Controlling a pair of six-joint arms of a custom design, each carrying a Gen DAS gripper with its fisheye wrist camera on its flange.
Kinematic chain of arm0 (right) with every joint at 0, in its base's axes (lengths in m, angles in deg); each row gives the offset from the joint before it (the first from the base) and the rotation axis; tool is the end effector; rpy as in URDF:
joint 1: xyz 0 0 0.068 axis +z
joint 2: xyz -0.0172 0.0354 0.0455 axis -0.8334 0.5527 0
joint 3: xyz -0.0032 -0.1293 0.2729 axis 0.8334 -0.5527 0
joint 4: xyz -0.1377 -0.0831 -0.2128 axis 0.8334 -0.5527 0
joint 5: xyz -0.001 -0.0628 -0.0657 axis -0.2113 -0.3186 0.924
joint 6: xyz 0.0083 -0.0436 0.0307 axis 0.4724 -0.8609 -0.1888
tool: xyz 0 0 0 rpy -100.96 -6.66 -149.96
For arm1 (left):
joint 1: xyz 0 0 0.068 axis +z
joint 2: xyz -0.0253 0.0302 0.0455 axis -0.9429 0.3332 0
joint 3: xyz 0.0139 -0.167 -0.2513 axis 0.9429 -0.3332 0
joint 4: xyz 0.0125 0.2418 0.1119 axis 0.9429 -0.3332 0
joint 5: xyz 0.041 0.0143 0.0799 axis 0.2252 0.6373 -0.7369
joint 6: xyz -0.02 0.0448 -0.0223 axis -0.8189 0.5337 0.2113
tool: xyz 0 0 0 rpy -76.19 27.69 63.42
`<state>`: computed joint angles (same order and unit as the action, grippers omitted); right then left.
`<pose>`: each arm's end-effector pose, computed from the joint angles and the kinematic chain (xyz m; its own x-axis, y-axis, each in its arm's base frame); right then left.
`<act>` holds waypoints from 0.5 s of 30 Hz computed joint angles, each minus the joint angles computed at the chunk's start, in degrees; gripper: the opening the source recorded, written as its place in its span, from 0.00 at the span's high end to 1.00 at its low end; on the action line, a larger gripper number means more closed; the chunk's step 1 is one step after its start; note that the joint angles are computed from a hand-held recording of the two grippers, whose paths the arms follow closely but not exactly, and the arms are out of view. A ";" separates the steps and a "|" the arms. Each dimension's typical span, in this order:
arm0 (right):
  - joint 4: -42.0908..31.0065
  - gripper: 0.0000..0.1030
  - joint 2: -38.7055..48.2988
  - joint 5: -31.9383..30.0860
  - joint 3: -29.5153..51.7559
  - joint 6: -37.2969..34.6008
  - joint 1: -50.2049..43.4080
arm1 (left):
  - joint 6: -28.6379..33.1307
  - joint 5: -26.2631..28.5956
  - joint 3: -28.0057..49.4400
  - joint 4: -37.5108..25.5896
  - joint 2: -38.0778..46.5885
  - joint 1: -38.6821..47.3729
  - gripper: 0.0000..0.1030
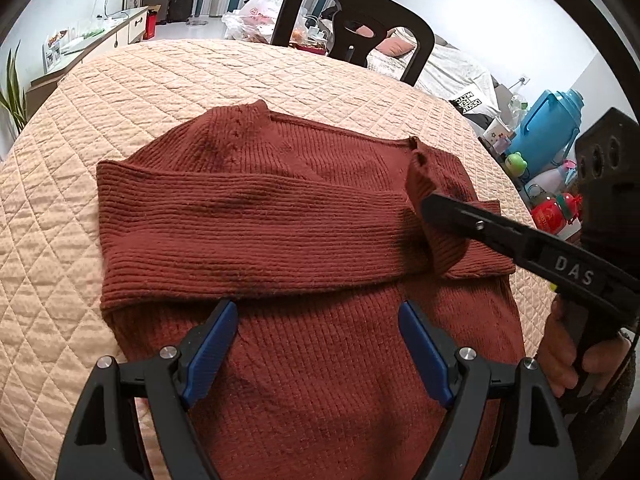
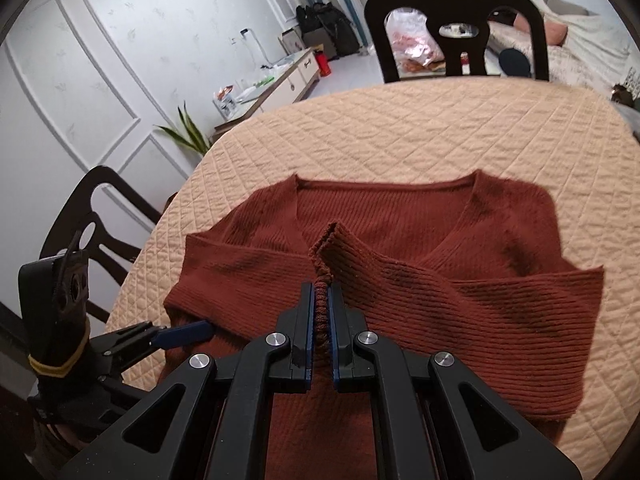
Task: Fold small clothes
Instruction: 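Open the right tool to release the sleeve on the sweater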
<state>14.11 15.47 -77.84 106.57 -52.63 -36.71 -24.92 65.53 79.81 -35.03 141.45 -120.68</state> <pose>0.2494 0.1009 0.1790 -0.8244 -0.1058 -0.5561 -0.3463 0.8714 0.3475 0.1669 -0.1939 0.1655 -0.8791 -0.0527 -0.4738 0.1362 0.9246 -0.3557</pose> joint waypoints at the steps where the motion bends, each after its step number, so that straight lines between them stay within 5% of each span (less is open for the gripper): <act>1: 0.40 0.92 0.47 -0.10 -0.06 0.20 0.21 | -0.13 -0.11 -0.14 0.03 -0.24 0.04 0.18; 15: -3.55 0.83 -6.06 -3.11 -1.09 -0.89 -4.63 | -2.12 -4.00 -3.31 -4.46 -7.55 -0.78 0.18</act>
